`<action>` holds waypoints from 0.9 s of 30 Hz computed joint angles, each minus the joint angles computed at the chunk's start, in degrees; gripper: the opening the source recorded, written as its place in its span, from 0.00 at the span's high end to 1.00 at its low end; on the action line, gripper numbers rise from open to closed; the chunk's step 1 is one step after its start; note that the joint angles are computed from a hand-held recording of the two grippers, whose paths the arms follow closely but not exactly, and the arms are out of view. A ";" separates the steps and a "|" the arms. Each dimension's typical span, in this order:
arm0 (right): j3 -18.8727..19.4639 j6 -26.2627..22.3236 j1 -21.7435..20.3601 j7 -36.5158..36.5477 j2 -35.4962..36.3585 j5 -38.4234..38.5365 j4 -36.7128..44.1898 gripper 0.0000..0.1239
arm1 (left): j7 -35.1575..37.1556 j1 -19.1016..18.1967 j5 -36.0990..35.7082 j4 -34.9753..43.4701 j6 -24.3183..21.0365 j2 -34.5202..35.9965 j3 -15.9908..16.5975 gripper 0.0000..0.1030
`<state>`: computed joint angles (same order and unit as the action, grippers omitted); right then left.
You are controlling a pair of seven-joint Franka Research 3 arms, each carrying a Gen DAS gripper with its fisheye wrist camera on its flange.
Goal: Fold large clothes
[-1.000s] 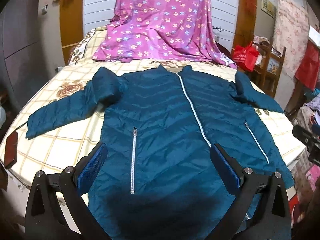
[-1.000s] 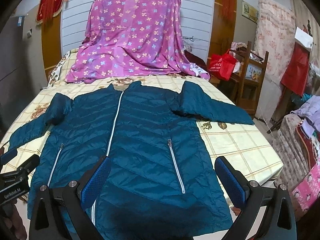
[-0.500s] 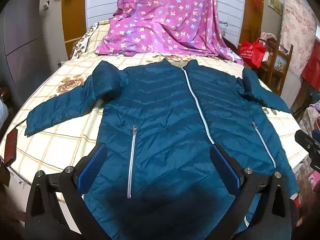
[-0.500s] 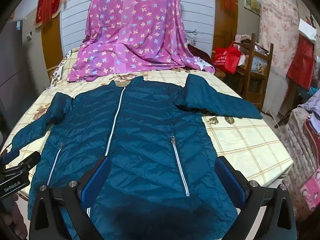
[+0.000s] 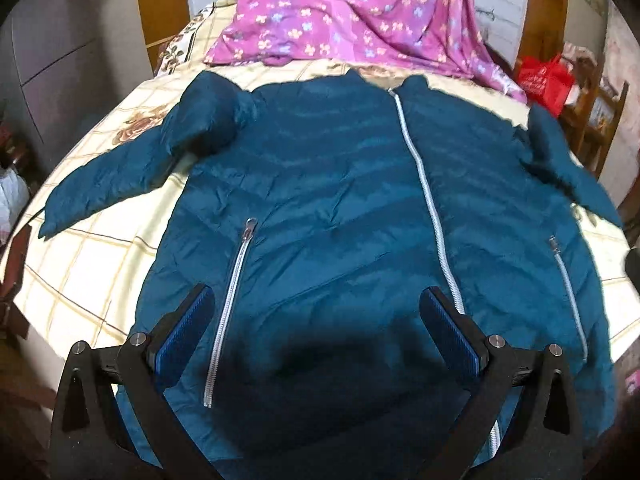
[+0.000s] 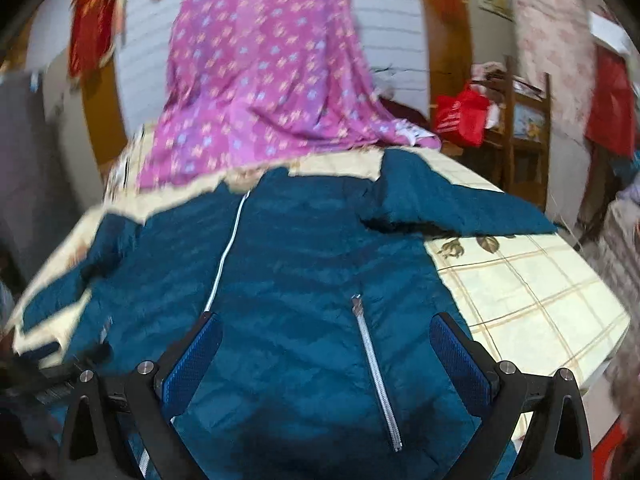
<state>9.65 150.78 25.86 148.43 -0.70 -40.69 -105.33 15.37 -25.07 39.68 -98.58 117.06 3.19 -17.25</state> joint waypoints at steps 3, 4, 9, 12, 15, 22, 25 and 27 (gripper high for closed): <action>-0.04 0.07 -0.37 2.90 -0.51 -1.29 -0.52 0.17 | -0.76 -0.12 0.08 -0.25 -0.36 0.00 -0.03 0.00; 0.02 -0.27 -0.38 2.19 -0.22 -0.63 -0.17 0.17 | -1.12 -0.21 0.38 -0.27 -0.64 0.04 -0.06 0.00; -0.43 0.22 -0.39 0.36 0.03 2.04 -0.17 0.17 | -1.68 -0.31 0.03 -0.18 -1.62 0.17 -0.08 0.00; -0.49 0.40 -0.60 0.39 -0.01 2.69 -0.34 0.17 | -1.63 -0.10 -0.59 -0.63 -1.01 -0.11 0.03 0.00; -0.47 0.36 -0.73 0.55 -0.06 2.80 -0.44 0.17 | -1.50 0.19 -1.31 -1.11 -0.27 -0.36 0.10 0.00; -0.46 -0.08 -0.75 0.37 0.06 3.08 -0.23 0.17 | -1.62 0.58 -2.04 -1.55 0.34 -0.52 0.09 0.00; -0.47 0.02 -0.80 0.35 0.01 3.02 -0.35 0.17 | -1.44 0.58 -2.22 -1.24 0.07 -0.33 0.06 0.00; -0.47 0.11 -0.84 0.42 0.00 3.05 -0.34 0.17 | -1.41 0.48 -2.14 -0.94 -0.35 -0.17 0.02 0.00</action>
